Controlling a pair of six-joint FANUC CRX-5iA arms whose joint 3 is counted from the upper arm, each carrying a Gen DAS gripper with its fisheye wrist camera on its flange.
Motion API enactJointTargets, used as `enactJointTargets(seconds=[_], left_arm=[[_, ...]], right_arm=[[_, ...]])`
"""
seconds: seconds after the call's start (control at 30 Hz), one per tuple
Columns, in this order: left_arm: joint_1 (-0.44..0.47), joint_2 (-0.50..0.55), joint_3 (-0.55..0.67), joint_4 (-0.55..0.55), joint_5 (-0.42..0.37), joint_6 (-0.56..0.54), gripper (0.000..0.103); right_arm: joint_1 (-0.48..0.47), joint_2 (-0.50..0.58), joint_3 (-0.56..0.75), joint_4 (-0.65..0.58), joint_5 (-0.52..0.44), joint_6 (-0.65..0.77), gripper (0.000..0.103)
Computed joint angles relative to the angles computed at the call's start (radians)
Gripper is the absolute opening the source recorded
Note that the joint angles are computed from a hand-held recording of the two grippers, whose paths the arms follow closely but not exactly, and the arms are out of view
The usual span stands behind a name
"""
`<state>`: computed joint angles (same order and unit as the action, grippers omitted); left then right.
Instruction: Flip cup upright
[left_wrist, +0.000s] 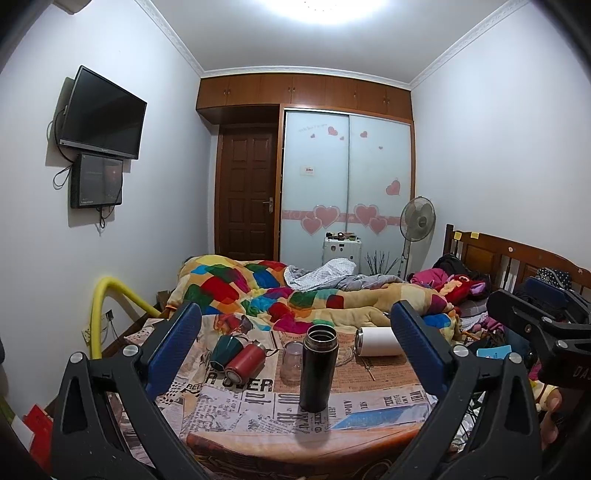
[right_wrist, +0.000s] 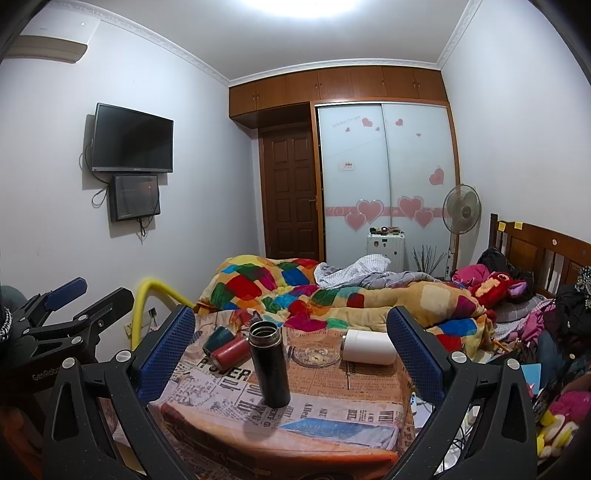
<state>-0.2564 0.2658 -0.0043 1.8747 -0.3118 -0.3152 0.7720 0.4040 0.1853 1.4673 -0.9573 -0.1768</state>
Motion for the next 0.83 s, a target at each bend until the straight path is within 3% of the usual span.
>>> enactJointTargets(seconds=[0.83], left_arm=[[0.02,0.012,0.012,-0.061,-0.033,0.052,0.103]], right_arm=[[0.003,0.011,0.004,-0.026,-0.003,0.012,0.103]])
